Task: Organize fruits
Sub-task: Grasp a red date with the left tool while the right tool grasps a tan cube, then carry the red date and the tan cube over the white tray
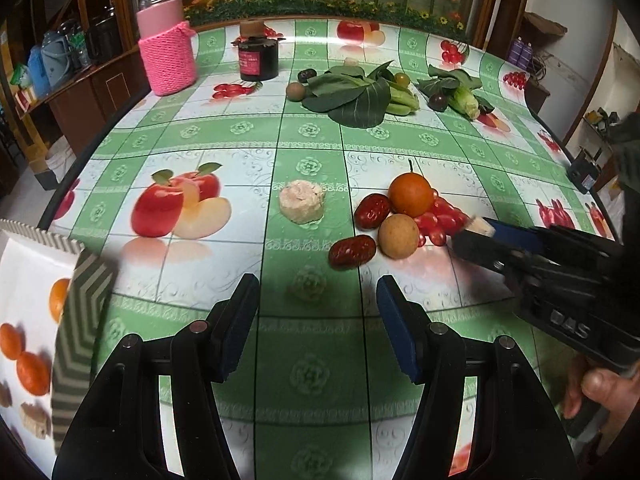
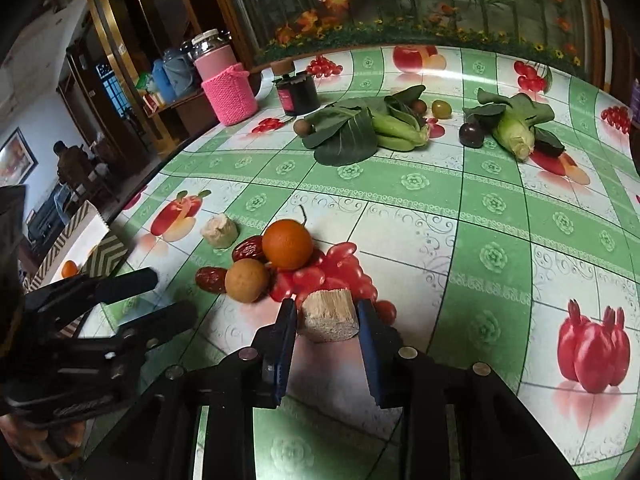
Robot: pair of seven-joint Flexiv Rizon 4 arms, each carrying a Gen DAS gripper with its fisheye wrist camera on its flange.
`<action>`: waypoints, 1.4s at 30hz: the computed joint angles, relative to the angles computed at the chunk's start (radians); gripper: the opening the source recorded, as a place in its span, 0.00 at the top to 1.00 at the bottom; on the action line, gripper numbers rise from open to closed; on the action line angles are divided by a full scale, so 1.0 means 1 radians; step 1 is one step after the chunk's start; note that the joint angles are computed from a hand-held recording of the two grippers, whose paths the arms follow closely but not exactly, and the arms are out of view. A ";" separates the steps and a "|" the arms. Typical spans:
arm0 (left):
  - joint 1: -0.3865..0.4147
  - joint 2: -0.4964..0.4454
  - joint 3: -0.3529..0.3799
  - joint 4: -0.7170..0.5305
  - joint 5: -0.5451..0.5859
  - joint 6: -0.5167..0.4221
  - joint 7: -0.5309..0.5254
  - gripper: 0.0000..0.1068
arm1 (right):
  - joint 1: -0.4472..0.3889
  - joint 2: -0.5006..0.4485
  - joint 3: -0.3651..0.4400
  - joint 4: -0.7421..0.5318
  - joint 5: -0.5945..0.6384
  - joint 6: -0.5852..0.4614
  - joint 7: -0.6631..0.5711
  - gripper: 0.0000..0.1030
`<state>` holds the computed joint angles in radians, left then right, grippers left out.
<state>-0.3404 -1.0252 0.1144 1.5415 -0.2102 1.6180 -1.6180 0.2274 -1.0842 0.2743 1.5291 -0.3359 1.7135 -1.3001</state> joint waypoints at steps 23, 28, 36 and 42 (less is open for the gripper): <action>0.055 -0.018 -0.075 -0.031 0.039 0.007 0.077 0.86 | -0.109 -0.022 0.127 -0.003 -0.014 -0.025 -0.032 0.71; 0.054 0.017 -0.072 0.048 0.023 0.064 0.071 0.86 | -0.054 0.023 0.051 0.033 0.013 -0.031 -0.019 0.72; 0.077 0.044 -0.110 0.124 0.005 0.119 0.093 0.86 | 0.036 0.052 -0.083 0.089 0.039 0.033 0.009 0.65; 0.086 0.061 -0.130 0.164 -0.002 0.146 0.109 0.86 | 0.007 0.020 -0.041 0.053 0.020 0.041 0.015 0.68</action>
<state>-0.2541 -0.9641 -0.0154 1.7056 -0.2125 1.7641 -1.5085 0.2342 -1.0640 0.2333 1.5818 -0.3154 1.7540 -1.2847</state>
